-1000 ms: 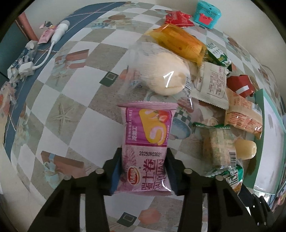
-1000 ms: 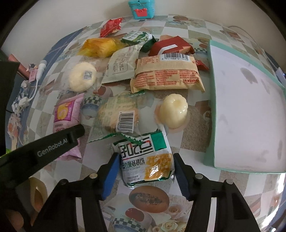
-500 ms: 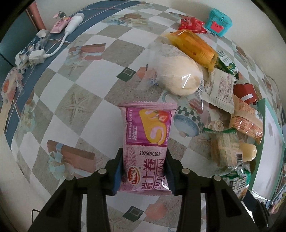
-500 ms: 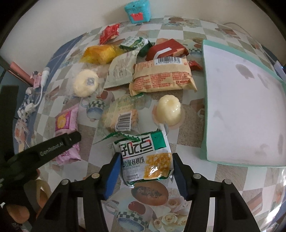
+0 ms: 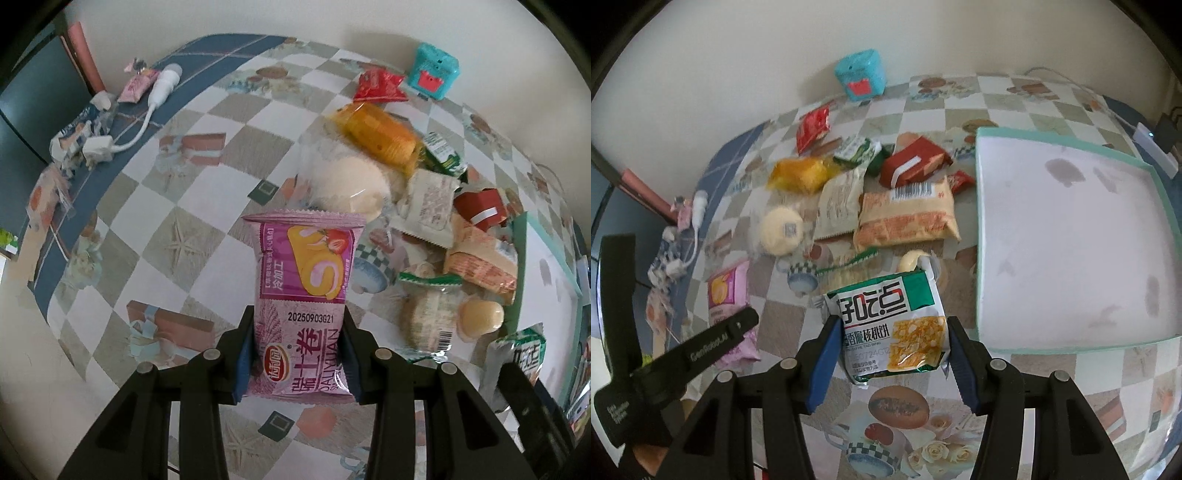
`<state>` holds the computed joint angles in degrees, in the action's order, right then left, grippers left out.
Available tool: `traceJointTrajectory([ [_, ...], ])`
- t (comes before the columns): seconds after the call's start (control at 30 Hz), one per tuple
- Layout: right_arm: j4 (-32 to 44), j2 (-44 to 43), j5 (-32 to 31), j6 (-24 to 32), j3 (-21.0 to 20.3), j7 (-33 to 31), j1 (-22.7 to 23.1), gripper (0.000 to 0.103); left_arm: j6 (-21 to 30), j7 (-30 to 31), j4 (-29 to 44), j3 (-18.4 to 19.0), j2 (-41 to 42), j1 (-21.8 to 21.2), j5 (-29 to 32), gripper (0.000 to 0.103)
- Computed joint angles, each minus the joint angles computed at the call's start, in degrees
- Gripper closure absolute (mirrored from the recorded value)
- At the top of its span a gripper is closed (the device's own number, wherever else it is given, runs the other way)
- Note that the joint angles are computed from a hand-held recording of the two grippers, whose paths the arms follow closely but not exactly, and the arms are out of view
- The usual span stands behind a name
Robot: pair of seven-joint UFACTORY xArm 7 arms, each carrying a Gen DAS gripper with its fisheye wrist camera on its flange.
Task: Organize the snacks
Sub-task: 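Carry both packets over the white tray and open both tools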
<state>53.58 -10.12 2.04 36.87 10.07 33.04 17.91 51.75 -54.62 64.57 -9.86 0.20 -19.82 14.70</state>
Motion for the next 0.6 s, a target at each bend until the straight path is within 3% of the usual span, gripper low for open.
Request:
traceJointTrajectory([
  [0.3,3.6,1.7,-7.3,2.1,0.2,7.1,-2.3,0.044,1.7,1.5,3.3,-0.5,0.9,-0.6,0.0,0.06],
  [0.6,6.9,3.8,-12.7,5.4,-2.4,14.6,-6.5,0.044,4.3,4.4,15.3,-0.4,9.0,-3.8,0.6,0.06],
])
